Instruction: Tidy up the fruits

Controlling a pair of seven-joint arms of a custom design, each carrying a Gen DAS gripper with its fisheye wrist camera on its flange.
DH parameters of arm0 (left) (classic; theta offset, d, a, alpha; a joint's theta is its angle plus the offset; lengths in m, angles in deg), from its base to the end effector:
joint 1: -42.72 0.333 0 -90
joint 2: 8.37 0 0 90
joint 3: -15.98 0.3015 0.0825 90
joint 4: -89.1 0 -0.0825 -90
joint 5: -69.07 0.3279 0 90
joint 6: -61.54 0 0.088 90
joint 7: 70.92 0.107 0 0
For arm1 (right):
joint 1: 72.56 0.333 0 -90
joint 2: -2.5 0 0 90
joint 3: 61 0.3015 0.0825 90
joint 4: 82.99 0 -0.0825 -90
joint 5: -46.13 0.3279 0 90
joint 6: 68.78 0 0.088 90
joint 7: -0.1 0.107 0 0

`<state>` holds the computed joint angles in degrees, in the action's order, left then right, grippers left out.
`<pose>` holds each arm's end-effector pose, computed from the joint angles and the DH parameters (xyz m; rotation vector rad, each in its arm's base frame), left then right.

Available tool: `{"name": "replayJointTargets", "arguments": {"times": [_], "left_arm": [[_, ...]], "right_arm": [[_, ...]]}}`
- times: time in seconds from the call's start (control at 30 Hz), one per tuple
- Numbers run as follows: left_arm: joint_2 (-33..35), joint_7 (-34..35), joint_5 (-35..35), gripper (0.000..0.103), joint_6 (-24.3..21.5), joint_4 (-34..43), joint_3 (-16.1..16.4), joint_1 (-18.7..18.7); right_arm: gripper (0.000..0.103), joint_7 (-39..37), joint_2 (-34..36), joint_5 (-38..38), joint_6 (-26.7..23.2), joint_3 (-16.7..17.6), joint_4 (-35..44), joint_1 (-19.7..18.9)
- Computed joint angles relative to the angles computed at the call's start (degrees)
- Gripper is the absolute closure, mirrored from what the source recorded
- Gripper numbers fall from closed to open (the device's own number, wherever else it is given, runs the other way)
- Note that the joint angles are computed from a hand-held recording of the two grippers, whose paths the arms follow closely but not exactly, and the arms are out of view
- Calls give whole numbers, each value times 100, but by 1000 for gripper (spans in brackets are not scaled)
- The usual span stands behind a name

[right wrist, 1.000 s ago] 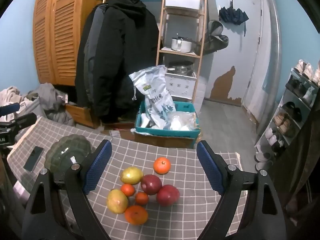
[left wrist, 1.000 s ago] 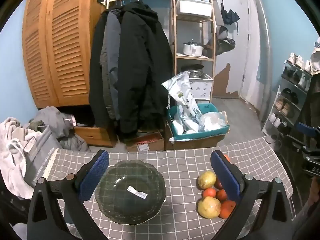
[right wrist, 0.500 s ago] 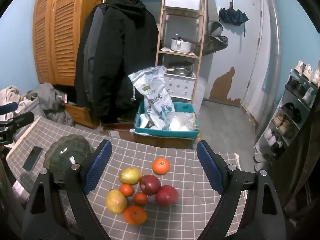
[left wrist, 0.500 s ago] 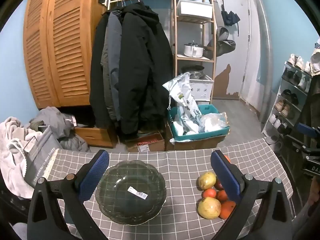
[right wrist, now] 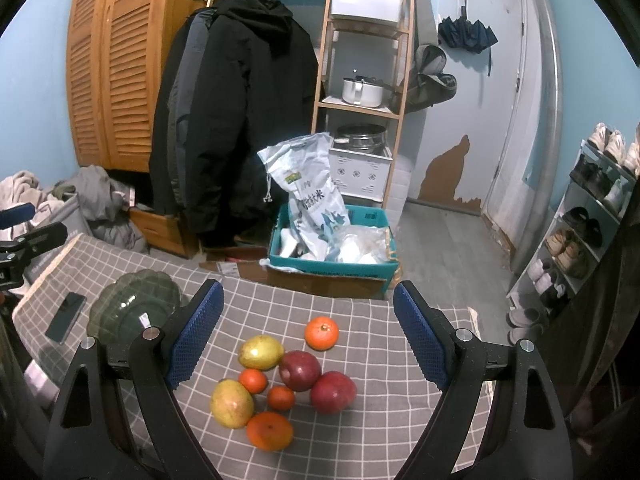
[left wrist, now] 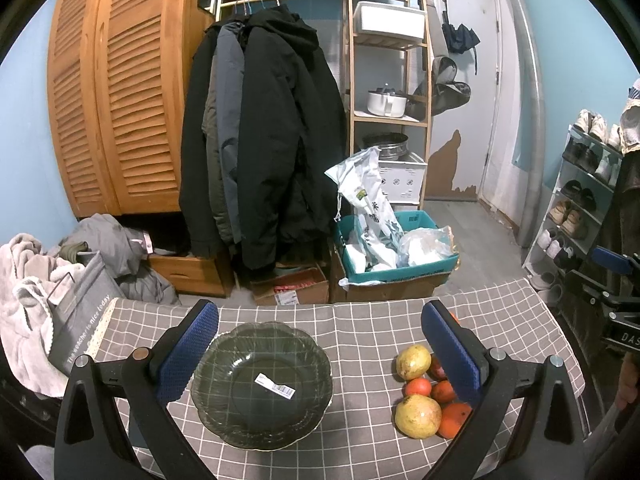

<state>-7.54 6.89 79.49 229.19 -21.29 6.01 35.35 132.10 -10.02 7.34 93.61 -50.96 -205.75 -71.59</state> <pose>0.5311 -0.1771 0.6048 -1.4467 1.8538 -1.0091 0.4703 0.1326 0.5994 -1.6654 1.6201 -0.9581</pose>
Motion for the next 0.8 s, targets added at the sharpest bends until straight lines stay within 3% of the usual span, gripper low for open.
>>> {"name": "replayJointTargets", "arguments": {"times": [0.8], "left_arm": [[-8,-111,105,1,36,-34,1,0]], "right_arm": [[18,20,5,-40,-9,-9,11,16]]}}
